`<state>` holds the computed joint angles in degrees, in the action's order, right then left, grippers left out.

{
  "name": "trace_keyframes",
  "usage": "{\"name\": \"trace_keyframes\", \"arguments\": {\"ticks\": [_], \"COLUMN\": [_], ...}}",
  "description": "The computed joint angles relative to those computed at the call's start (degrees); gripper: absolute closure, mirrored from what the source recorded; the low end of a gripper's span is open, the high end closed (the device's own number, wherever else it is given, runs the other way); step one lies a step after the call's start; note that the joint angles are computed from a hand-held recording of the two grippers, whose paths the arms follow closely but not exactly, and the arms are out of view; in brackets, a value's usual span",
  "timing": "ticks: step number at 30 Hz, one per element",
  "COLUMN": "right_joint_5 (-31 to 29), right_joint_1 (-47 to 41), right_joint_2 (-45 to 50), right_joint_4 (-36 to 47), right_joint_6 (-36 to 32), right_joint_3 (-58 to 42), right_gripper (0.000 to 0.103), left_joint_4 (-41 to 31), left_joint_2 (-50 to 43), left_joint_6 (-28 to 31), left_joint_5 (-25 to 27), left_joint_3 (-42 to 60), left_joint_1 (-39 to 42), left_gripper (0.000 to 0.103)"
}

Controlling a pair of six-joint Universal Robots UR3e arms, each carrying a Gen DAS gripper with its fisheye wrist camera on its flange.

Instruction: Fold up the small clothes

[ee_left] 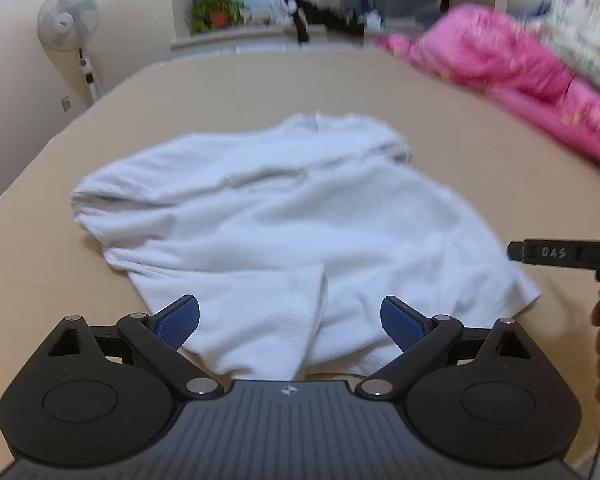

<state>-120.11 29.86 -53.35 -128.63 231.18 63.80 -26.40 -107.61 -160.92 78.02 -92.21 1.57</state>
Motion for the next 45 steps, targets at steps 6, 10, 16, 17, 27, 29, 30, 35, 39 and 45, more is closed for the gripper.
{"name": "trace_keyframes", "arguments": {"ticks": [6,10,16,17,27,29,30,35,39,45], "right_joint_5": [2.81,7.18,6.63,5.67,5.2,6.51,6.1,3.96,8.02,7.18], "right_joint_1": [-0.85,-1.87,0.34,1.5,11.41,9.64,9.2,8.41,5.73,7.86], "right_joint_2": [3.26,0.44,-9.84,-11.66,-26.11,-29.07,-29.42,-20.76,-14.79,-9.28], "right_joint_4": [-1.55,-10.34,-17.26,-17.37,16.43,9.45,4.29,-0.45,-0.03,6.26], "right_joint_6": [-0.11,-2.14,4.31,5.28,29.61,33.27,32.06,23.25,21.48,18.79], "right_joint_3": [-0.5,5.31,14.91,15.61,18.9,25.46,27.65,21.4,15.8,9.39], "right_gripper": [0.04,0.099,0.101,0.101,0.103,0.099,0.099,0.052,0.052,0.061], "left_joint_4": [1.07,-4.08,-18.77,-23.02,-58.5,-61.17,-60.58,-54.41,-47.31,-38.3], "left_joint_2": [-3.49,2.54,15.89,18.6,19.41,15.12,13.33,5.61,2.04,0.69], "left_joint_6": [2.74,4.48,16.48,19.71,43.72,40.62,38.0,24.4,16.34,13.7], "left_joint_5": [0.12,-9.69,-26.33,-28.84,-30.66,-30.33,-30.44,-27.58,-22.77,-15.64], "left_joint_3": [1.96,-0.81,-6.53,-7.38,1.93,6.45,7.6,12.07,11.67,7.33], "left_joint_1": [4.76,18.4,38.32,41.64,56.16,54.58,53.68,46.63,41.75,37.21], "left_gripper": [0.095,0.099,0.101,0.101,0.097,0.081,0.074,0.061,0.046,0.062]}}
